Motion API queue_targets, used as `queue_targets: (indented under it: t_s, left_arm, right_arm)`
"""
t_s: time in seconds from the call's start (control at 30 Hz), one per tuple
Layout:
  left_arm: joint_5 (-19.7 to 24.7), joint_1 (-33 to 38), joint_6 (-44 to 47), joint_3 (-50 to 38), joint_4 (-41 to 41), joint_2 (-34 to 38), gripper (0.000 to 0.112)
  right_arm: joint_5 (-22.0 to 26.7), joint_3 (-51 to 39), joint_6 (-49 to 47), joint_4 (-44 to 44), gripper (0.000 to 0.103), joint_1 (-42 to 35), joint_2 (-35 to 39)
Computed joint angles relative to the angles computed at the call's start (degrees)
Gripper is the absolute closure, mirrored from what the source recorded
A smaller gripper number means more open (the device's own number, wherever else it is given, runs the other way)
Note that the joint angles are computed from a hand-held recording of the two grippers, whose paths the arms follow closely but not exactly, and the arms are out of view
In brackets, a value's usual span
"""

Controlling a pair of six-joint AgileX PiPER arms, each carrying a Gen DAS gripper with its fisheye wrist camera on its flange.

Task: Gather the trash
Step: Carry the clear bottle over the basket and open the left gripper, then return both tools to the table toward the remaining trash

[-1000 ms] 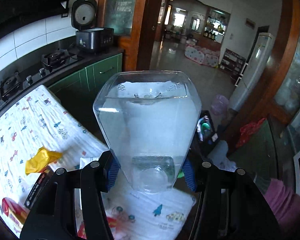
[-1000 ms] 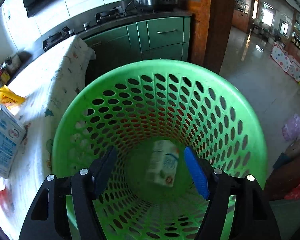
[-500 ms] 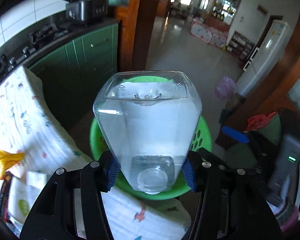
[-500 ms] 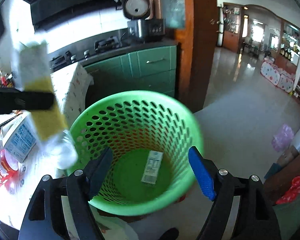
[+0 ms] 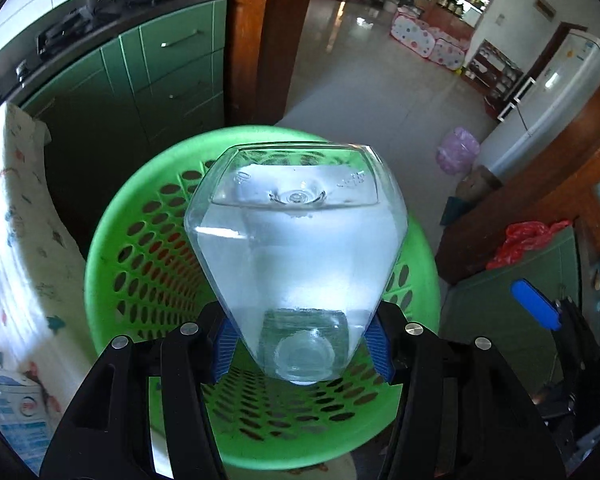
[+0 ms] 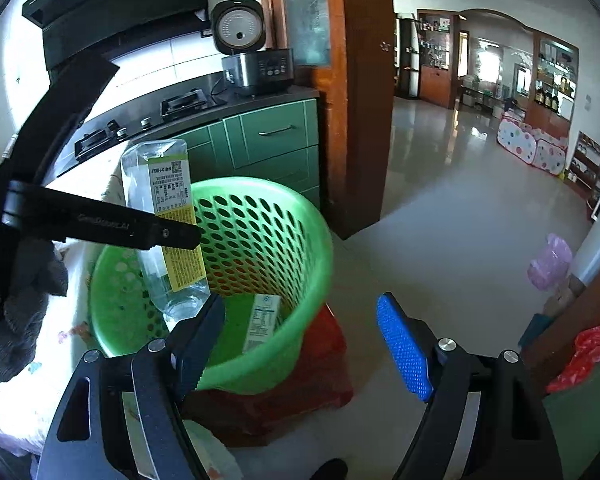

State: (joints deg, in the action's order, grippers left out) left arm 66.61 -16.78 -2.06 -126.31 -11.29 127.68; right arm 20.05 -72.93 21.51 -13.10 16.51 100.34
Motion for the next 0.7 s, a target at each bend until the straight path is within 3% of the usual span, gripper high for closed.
queue_targets:
  t_s: [0.07, 0.17, 0.37, 0.7]
  left_arm:
    - [0.13, 0.15, -0.58, -0.01, -1.31, 0.51, 0.057]
    - [-1.58, 0.46, 0.3, 1.91, -3.7, -0.26, 0.045]
    - [-4.47, 0.53, 2.31, 7.31, -3.81, -5.08, 0.045]
    - [-10.43, 2.04, 4.02, 25.41, -0.16, -24.3, 0.045]
  right_arm:
    - [-0.45, 0.9, -0.57, 0.66, 0.027, -0.71, -0.23]
    - [-1.0, 2.13, -1.51, 1.89, 0.027, -1.31, -0.8]
    - [-0.98, 2.91, 0.8, 0.66, 0.027, -0.27, -1.61]
    - [1.4, 4.2, 5.73, -2.88, 0.027, 5.83, -6.33]
